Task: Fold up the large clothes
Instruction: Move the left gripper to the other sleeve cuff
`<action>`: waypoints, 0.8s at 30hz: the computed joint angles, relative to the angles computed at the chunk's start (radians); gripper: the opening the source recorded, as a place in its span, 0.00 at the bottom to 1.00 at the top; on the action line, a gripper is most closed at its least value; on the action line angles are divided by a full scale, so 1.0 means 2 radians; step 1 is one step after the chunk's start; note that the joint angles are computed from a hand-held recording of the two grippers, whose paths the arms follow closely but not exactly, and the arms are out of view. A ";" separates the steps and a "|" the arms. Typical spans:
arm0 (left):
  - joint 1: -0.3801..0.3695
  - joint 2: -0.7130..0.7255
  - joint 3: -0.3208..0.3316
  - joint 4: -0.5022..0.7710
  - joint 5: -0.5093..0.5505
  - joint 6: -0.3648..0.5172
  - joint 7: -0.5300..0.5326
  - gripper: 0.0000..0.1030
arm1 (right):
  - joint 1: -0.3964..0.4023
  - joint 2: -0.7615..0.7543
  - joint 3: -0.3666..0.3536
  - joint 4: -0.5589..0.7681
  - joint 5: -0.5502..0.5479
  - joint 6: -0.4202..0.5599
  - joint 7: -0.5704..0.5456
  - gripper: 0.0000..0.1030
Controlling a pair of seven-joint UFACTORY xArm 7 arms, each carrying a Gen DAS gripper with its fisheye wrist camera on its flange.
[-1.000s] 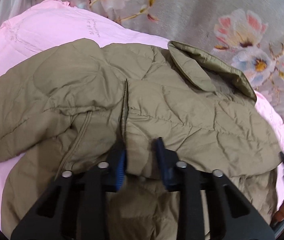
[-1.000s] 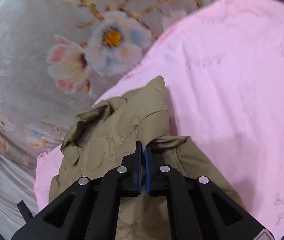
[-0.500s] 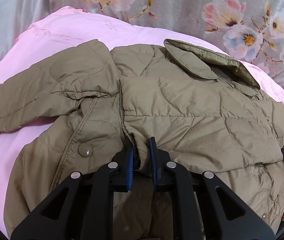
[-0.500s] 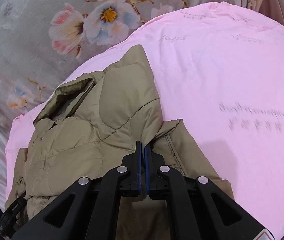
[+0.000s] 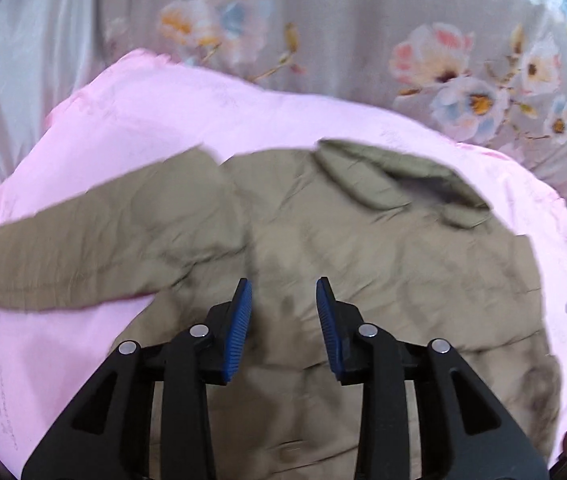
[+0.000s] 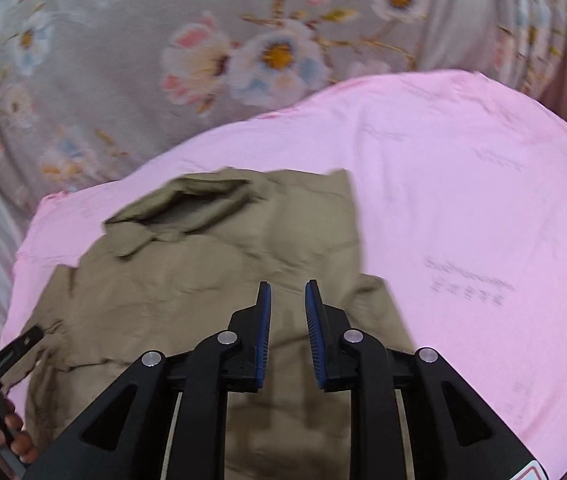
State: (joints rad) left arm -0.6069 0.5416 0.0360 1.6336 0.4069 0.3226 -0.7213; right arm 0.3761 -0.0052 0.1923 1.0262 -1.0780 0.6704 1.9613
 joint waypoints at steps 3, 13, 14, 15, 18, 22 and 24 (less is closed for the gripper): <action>-0.002 0.041 -0.027 0.072 -0.020 0.027 0.037 0.45 | 0.009 0.052 0.000 0.063 -0.003 -0.010 -0.050 0.23; -0.060 0.175 0.018 0.212 -0.019 0.081 0.042 0.55 | 0.062 0.185 -0.056 0.151 0.057 -0.034 -0.121 0.26; -0.062 0.176 0.022 0.209 -0.016 0.077 0.038 0.55 | 0.068 0.186 -0.063 0.151 0.056 -0.035 -0.119 0.26; -0.062 0.174 0.022 0.205 -0.014 0.074 0.036 0.56 | 0.074 0.187 -0.070 0.151 0.056 -0.036 -0.117 0.26; -0.062 0.171 0.023 0.197 -0.012 0.065 0.031 0.57 | 0.088 0.192 -0.084 0.154 0.058 -0.035 -0.118 0.26; -0.063 0.169 0.024 0.195 -0.009 0.067 0.030 0.58 | 0.096 0.196 -0.093 0.158 0.061 -0.033 -0.119 0.26; -0.064 0.170 0.025 0.196 -0.008 0.069 0.029 0.59 | 0.099 0.198 -0.095 0.161 0.063 -0.029 -0.122 0.26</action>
